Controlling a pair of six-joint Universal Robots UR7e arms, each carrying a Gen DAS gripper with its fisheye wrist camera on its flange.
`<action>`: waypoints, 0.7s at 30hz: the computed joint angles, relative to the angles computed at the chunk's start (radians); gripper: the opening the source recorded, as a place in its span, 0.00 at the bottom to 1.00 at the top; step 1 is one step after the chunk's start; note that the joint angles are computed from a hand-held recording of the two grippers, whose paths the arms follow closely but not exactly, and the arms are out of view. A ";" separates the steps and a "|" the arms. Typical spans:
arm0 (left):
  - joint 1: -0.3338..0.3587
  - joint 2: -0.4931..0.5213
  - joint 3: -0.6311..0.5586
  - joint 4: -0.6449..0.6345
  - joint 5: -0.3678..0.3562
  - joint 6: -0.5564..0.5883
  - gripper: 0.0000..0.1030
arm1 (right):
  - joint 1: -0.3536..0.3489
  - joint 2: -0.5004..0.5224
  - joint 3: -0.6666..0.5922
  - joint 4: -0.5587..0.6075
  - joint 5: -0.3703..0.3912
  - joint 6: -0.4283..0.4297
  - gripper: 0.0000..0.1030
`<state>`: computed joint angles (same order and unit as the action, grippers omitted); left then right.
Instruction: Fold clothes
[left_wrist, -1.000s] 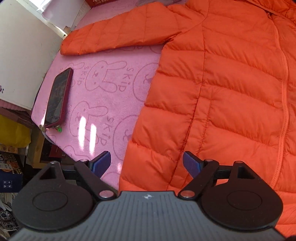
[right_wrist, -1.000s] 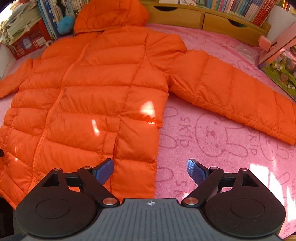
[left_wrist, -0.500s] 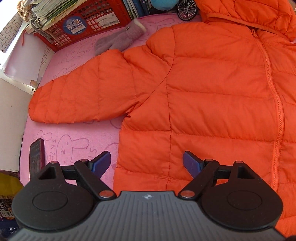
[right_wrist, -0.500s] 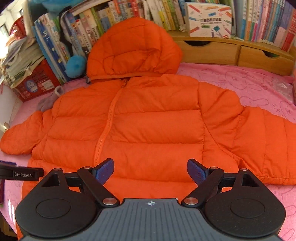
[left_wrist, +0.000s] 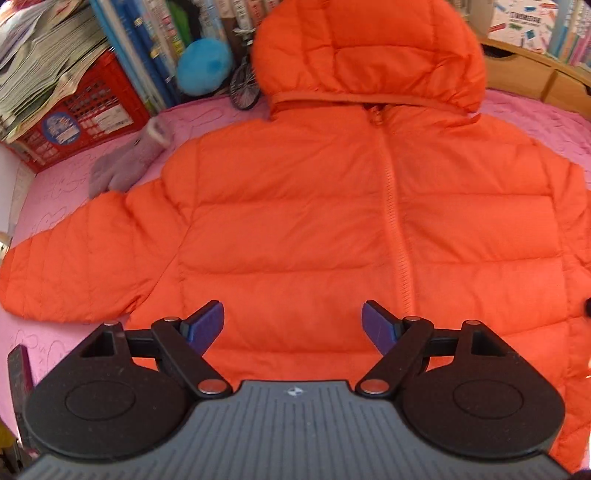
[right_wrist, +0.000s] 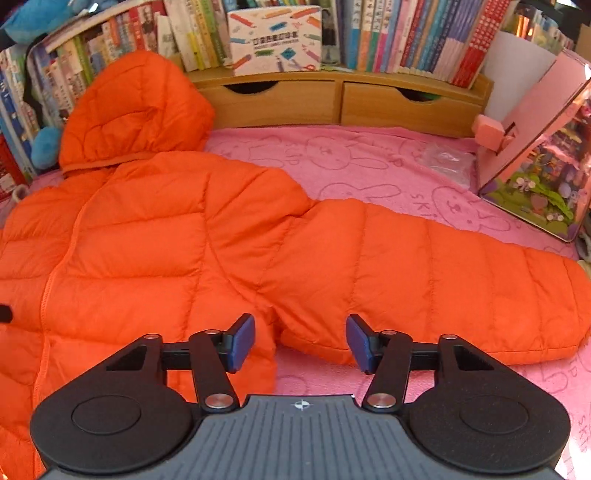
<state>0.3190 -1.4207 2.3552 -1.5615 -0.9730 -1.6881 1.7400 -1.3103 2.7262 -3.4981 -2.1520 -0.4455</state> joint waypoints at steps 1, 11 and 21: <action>0.010 0.036 -0.007 -0.086 0.037 0.083 0.80 | 0.002 0.002 0.005 0.022 0.026 0.006 0.41; 0.175 0.483 -0.163 -0.693 0.159 0.744 0.80 | -0.133 0.051 0.049 -0.091 0.173 0.060 0.41; 0.312 0.645 -0.282 -0.837 0.239 0.896 1.00 | -0.165 0.053 0.082 -0.170 0.219 0.009 0.46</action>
